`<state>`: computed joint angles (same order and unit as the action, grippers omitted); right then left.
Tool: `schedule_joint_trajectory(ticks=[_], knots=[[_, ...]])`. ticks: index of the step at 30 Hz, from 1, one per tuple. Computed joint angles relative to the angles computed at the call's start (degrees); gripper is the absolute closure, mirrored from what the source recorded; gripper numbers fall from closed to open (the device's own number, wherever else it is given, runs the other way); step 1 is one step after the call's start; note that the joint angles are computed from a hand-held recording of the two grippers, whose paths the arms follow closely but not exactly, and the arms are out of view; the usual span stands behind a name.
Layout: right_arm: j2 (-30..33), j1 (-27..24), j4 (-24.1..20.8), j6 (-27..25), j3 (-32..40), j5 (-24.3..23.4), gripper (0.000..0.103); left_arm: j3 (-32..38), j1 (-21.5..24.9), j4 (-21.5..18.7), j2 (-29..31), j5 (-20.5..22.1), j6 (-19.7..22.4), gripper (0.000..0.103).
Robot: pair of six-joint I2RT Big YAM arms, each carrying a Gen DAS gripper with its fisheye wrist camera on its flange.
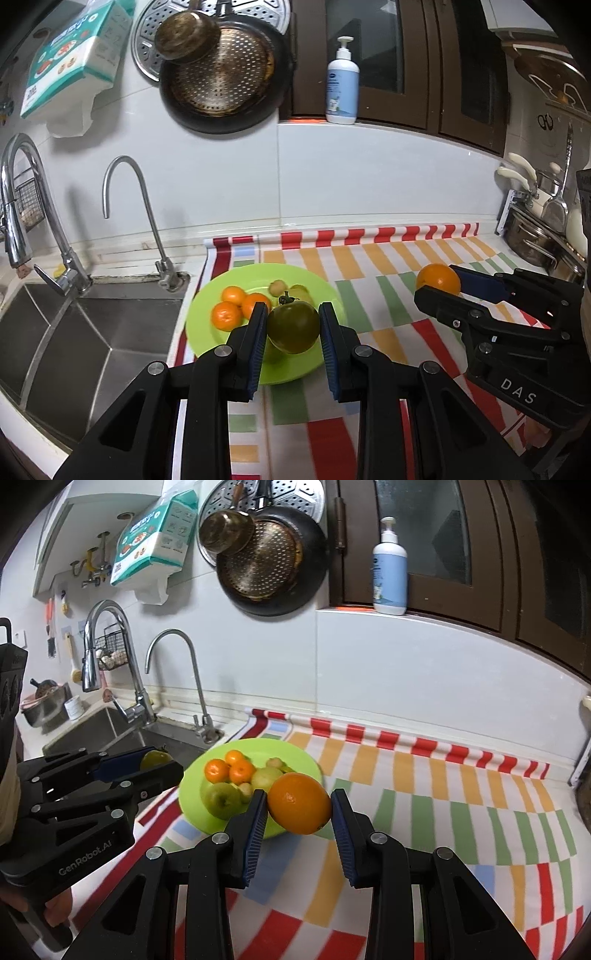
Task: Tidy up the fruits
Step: 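Carry the green tomato and mandarin over the green plate, then open both tools to drop the fruits onto the plate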
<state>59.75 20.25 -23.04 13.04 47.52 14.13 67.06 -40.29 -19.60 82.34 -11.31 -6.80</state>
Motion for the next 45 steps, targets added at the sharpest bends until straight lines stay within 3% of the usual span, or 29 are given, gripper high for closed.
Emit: schedule_joint_trajectory(ticks=[12, 32, 36, 38, 45], knots=[[8.3, 2.1, 1.4, 1.3, 4.1, -1.0, 0.067, 0.4, 4.9, 0.1, 2.2, 2.3, 2.0, 0.075], [23.1, -0.6, 1.0, 3.3, 10.7, -6.8, 0.067, 8.4, 10.5, -4.7, 15.2, 9.3, 4.7, 0.074], [24.6, -0.9, 0.9, 3.8, 11.5, -7.2, 0.066, 9.9, 10.8, -5.5, 16.6, 10.6, 4.3, 0.072], [24.9, -1.0, 0.9, 3.9, 11.9, -7.4, 0.066, 10.3, 10.7, -5.3, 16.8, 10.1, 4.5, 0.065], [22.8, -0.7, 1.1, 4.9, 11.0, -4.8, 0.062, 8.3, 10.1, -3.9, 13.9, 7.6, 4.1, 0.060]])
